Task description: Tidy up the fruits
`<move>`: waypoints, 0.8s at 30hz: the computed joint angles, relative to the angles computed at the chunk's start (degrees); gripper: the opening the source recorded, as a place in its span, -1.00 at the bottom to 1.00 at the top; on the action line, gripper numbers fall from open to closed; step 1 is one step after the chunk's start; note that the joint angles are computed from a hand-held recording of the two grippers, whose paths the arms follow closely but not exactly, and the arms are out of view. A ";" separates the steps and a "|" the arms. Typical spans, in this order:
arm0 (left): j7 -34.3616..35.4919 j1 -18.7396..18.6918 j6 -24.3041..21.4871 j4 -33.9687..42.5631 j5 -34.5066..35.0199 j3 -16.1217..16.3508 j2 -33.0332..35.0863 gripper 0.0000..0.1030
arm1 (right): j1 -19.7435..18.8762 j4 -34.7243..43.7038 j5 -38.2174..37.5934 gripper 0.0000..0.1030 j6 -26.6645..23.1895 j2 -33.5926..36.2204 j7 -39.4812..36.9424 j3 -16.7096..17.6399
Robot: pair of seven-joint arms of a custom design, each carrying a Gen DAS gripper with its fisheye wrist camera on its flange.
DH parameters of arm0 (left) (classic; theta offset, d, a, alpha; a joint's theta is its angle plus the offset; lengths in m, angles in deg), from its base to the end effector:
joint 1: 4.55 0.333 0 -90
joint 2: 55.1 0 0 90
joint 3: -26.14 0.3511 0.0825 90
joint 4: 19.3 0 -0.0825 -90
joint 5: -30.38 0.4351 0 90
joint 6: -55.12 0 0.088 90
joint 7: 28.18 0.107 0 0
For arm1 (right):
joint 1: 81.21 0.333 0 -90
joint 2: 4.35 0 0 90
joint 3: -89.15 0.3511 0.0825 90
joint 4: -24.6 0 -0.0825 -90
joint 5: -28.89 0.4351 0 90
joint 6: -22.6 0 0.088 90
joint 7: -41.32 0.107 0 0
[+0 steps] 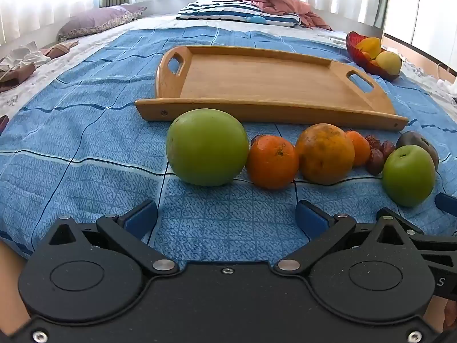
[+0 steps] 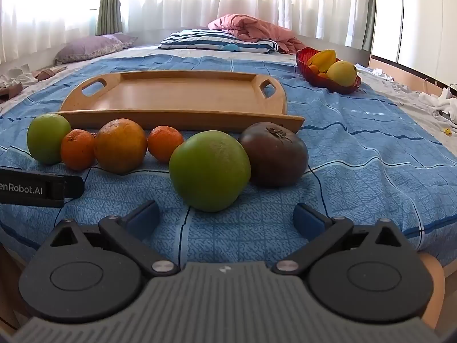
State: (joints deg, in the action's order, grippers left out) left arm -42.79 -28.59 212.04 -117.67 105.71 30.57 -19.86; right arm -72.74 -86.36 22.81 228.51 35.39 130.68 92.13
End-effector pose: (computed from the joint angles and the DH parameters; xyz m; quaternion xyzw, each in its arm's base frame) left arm 0.6864 -0.2917 0.2467 -0.7406 0.5436 -0.2524 0.3038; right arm 0.6946 0.1493 0.2230 -0.7133 0.5253 -0.2877 0.3641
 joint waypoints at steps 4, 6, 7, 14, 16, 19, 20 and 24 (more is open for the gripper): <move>0.07 -0.54 -1.18 0.22 0.88 0.02 0.05 1.00 | 0.28 -0.23 0.35 1.00 0.12 -0.20 -0.18 -0.19; 0.18 -0.43 -1.14 0.23 0.83 -0.24 0.02 1.00 | 0.40 0.30 0.38 1.00 -0.39 0.10 -0.37 -0.30; 0.08 -0.15 -0.88 0.04 1.00 -0.08 0.08 1.00 | 0.39 0.30 0.40 1.00 -0.39 0.10 -0.40 -0.27; 0.43 -0.05 -1.39 0.09 0.71 -0.52 -0.11 1.00 | 2.06 0.30 2.21 1.00 -0.99 -0.10 -1.83 -1.68; 0.01 -0.23 -1.44 0.11 1.05 -0.37 -0.02 1.00 | 2.32 0.40 2.60 1.00 -1.12 -0.02 -2.29 -1.83; -0.05 -0.22 -1.51 0.16 1.13 -0.44 0.04 1.00 | 2.07 0.48 2.60 1.00 -1.47 -0.06 -2.61 -1.55; -0.04 -0.21 -1.56 0.22 1.05 -0.49 0.08 1.00 | 2.00 0.57 2.61 1.00 -1.73 -0.10 -2.65 -1.45; -0.15 -0.29 -1.70 0.26 1.16 -0.48 0.13 1.00 | 1.95 0.73 2.74 1.00 -1.86 -0.04 -2.85 -1.36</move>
State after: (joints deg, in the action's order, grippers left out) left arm -42.94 -28.89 210.35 -117.41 106.87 30.09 -19.73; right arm -70.79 -85.63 25.55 226.65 35.34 127.84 90.77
